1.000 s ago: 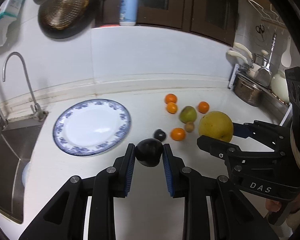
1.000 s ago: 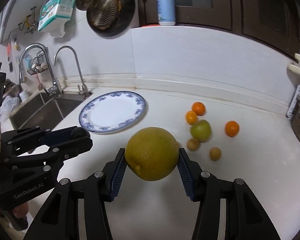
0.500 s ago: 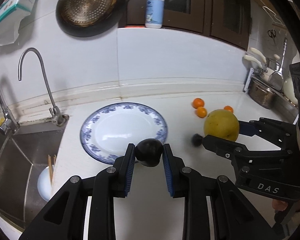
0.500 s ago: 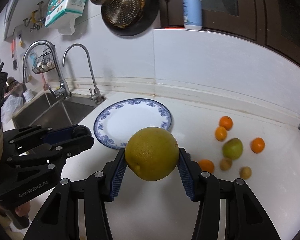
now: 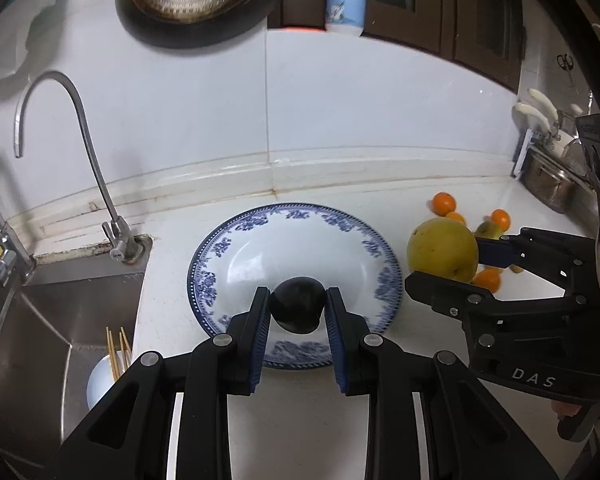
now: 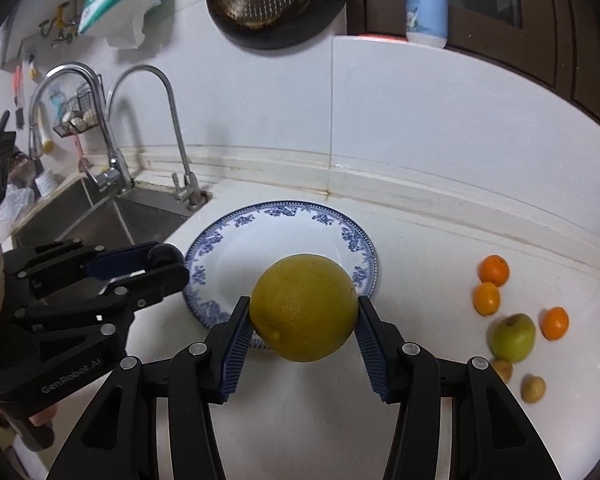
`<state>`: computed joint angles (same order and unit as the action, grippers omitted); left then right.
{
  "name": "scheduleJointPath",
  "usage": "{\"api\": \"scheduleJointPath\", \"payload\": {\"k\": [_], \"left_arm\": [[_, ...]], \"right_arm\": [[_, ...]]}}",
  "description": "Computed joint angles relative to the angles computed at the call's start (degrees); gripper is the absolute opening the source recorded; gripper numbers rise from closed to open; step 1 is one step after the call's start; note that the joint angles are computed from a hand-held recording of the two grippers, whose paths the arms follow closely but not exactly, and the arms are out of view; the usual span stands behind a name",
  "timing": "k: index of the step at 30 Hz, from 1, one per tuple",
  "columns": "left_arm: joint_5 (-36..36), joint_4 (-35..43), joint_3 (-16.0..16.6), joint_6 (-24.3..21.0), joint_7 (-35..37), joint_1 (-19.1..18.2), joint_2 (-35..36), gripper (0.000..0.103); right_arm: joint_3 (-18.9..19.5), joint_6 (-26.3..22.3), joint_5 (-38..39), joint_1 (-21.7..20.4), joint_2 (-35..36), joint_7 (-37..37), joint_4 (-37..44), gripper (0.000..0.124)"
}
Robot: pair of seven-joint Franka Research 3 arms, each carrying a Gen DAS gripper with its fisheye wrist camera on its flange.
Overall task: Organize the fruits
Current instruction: 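Carry the plum with the left gripper while the right gripper carries the pear to the plate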
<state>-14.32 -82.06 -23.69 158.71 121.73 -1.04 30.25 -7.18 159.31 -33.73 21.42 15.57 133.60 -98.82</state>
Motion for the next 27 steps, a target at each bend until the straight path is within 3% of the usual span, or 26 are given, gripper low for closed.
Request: {"api": "scheduleJointPath", "payload": {"k": [6,14,27], "left_arm": [[4.7,9.6,3.2,-5.3,-2.6,-3.1,6.6,0.027],[7.6,27.7,5.1,-16.8,-4.7,-6.2,17.9,0.027],[9.1,36.1,7.0,-22.0,-5.5,-8.6,23.4,0.028]], "right_arm": [[0.9,-2.7,7.2,-1.4,6.6,-6.7,7.2,0.052],[0.2,-6.8,14.8,-1.2,13.9,-14.0,15.8,0.052],[-1.0,-8.9,19.1,-0.6,16.8,-17.7,18.6,0.052]]}}
